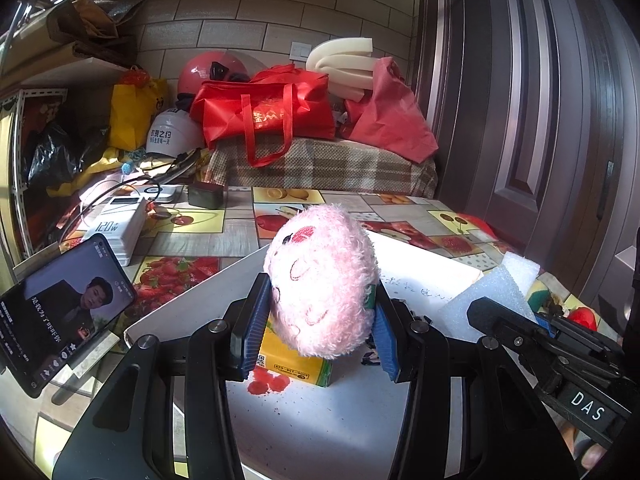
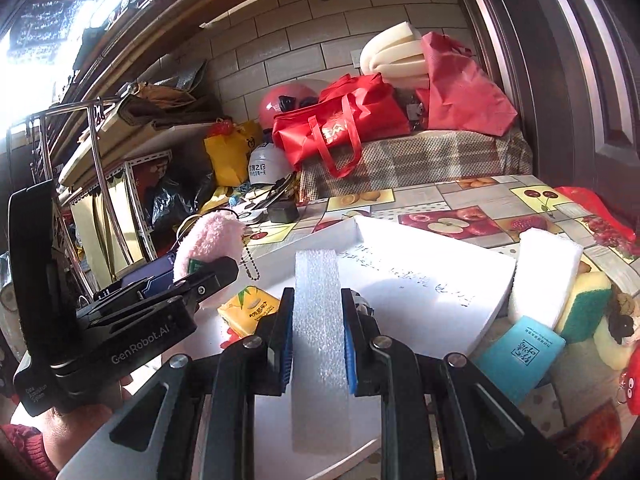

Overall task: Organize soft objects
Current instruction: 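Carry the pink ball with the left gripper while the right carries the foam sheet to the tray, then release the pink ball into the tray with the left gripper while the right releases the foam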

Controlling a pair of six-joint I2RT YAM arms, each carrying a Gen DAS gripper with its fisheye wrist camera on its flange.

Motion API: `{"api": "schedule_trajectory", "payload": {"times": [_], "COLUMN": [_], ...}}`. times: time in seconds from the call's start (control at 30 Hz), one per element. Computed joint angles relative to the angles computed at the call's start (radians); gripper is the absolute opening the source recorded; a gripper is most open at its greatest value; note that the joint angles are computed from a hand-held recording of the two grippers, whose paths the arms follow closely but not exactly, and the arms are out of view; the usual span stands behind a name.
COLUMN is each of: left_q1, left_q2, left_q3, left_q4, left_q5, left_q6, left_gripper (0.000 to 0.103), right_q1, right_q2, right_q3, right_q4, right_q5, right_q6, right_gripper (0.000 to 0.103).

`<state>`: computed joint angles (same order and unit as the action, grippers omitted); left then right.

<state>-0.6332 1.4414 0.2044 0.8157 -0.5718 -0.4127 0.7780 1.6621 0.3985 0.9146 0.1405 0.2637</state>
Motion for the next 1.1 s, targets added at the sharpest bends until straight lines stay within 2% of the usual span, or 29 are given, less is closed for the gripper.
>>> {"api": "schedule_trajectory", "payload": {"times": [0.13, 0.3, 0.63, 0.73, 0.77, 0.8, 0.83, 0.87, 0.9, 0.93, 0.97, 1.1], "left_q1": [0.009, 0.023, 0.053, 0.061, 0.061, 0.062, 0.062, 0.063, 0.060, 0.059, 0.066, 0.054], "left_q2": [0.004, 0.040, 0.052, 0.050, 0.049, 0.048, 0.046, 0.043, 0.040, 0.033, 0.030, 0.033], "left_q3": [0.004, 0.051, 0.079, 0.082, 0.083, 0.083, 0.082, 0.077, 0.066, 0.055, 0.045, 0.052], "left_q4": [0.000, -0.031, -0.077, -0.093, -0.100, -0.104, -0.106, -0.103, -0.088, -0.074, -0.057, -0.064], "left_q5": [0.004, 0.002, 0.037, 0.035, 0.025, 0.016, 0.006, -0.005, -0.024, -0.033, -0.021, -0.035], "left_q6": [0.004, 0.025, 0.013, -0.003, -0.012, -0.020, -0.029, -0.036, -0.045, -0.049, -0.047, -0.032], "left_gripper": [0.047, 0.047, 0.047, 0.048, 0.052, 0.060, 0.067, 0.085, 0.093, 0.096, 0.103, 0.103], "right_q1": [-0.054, -0.118, -0.071, -0.061, -0.055, -0.049, -0.042, -0.036, -0.033, -0.032, -0.040, -0.058], "right_q2": [0.003, 0.023, 0.079, 0.091, 0.091, 0.092, 0.092, 0.093, 0.093, 0.092, 0.090, 0.090], "right_q3": [0.007, 0.047, 0.148, 0.174, 0.176, 0.178, 0.180, 0.180, 0.179, 0.175, 0.171, 0.173], "right_q4": [0.018, -0.023, -0.100, -0.130, -0.130, -0.135, -0.139, -0.140, -0.136, -0.132, -0.128, -0.133], "right_q5": [0.026, -0.019, 0.043, 0.067, 0.075, 0.085, 0.102, 0.121, 0.137, 0.164, 0.153, 0.129], "right_q6": [-0.027, 0.005, -0.048, -0.055, -0.061, -0.067, -0.072, -0.072, -0.070, -0.056, -0.047, -0.031], "right_gripper": [0.019, 0.019, 0.019, 0.020, 0.020, 0.023, 0.029, 0.057, 0.083, 0.088, 0.089, 0.090]}}
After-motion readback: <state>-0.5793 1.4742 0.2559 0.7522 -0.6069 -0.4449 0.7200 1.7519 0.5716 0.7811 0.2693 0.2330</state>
